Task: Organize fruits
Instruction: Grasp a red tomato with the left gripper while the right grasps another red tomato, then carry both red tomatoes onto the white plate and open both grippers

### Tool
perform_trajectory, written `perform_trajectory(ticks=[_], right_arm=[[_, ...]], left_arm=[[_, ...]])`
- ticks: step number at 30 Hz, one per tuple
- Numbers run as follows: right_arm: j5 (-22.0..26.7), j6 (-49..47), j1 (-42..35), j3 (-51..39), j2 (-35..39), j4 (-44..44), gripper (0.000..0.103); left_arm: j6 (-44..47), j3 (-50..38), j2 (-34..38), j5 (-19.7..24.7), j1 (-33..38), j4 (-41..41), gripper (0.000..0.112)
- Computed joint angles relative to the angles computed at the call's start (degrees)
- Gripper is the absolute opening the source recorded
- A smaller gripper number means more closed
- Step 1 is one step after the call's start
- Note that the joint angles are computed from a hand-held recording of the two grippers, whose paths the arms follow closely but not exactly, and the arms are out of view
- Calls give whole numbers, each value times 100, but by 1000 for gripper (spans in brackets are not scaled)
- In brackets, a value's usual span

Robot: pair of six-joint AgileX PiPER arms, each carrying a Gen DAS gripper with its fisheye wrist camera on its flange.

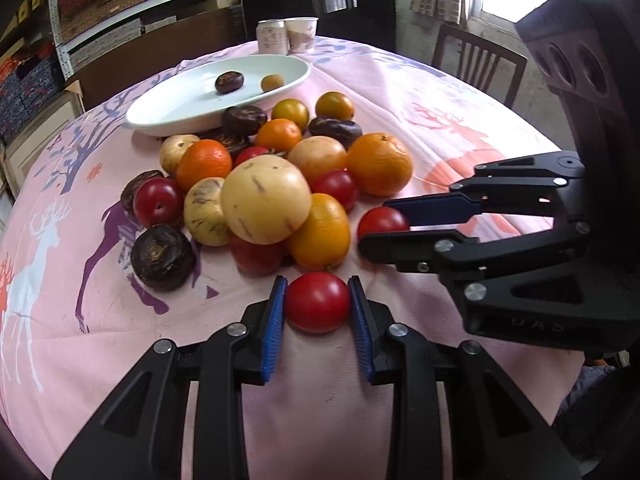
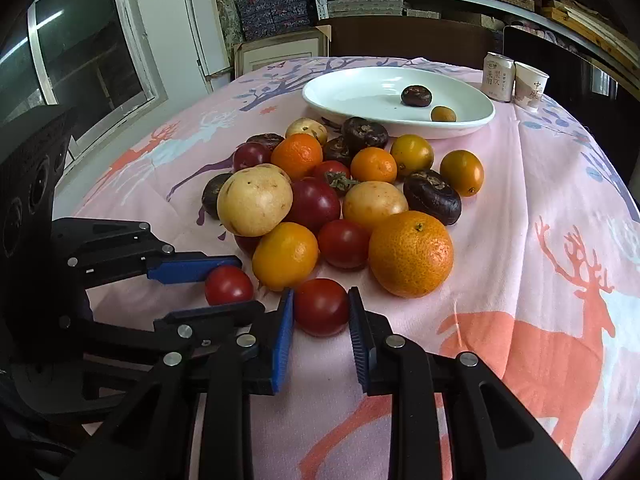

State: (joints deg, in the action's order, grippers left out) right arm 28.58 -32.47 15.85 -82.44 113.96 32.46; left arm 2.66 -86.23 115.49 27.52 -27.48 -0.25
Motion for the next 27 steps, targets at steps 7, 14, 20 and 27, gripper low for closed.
perform_trajectory(ticks=[7, 14, 20, 27], right_arm=[[-236, -84, -3, 264, -244, 108, 27], [-417, -307, -67, 493, -645, 434, 27], [-681, -338, -267, 453, -949, 516, 27], [-287, 47, -631, -612, -541, 243, 27]], left_arm=[[155, 142, -124, -94, 89, -383, 30], [921, 708, -647, -766, 112, -1494, 30], [-115, 257, -677, -551, 178, -666, 30], [-621, -549, -571, -436, 344, -212, 30]])
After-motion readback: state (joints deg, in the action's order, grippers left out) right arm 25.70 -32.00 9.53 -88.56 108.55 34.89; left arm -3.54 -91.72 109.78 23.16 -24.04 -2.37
